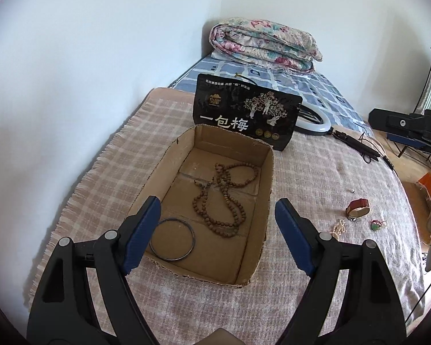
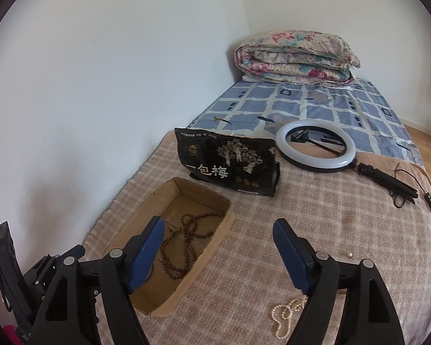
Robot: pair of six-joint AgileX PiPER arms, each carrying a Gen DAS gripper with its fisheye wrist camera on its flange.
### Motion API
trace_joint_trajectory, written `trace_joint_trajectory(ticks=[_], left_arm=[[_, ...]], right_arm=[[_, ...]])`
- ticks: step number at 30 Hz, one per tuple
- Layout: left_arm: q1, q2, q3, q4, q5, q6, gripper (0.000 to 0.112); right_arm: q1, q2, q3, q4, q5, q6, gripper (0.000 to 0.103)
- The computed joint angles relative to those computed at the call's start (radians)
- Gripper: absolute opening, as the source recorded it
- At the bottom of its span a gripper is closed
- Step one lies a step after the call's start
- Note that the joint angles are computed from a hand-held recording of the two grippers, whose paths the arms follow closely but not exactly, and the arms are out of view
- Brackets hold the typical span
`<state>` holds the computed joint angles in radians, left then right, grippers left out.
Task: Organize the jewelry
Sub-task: 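Move the left tool to the pearl necklace while the right tool approaches the green pendant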
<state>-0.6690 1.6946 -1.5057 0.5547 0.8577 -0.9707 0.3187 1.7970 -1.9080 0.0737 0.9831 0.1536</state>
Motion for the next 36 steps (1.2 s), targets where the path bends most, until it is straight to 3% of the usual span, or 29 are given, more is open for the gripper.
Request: trace_joint_trajectory(ticks=[7,17,26,36], left_arm=[[-0.067,0.051,-0.073,-0.015,0.015,0.035,0.084],[-0.148,0.128,-0.176,-0.056,0.002,0.098,0.084],[-0.182,0.219,-0.272,-0.102,0.012,0.128,0.084],[-0.234,0.338,-0.354,-0.126,0.022,0.120,0.084]], right_arm=[[-0.094,-0.236,0.286,-0.068,-0.094,0.027,0.102],[-0.382,-0.423,0.555,0.068,-0.168,-0.112,0.103],[-0.567,-0.439,0.770,0.143,-0.326,-0.264,0.103],[-0.656,-0.393,0.843,0.280,-0.388,-0.474,0.103]])
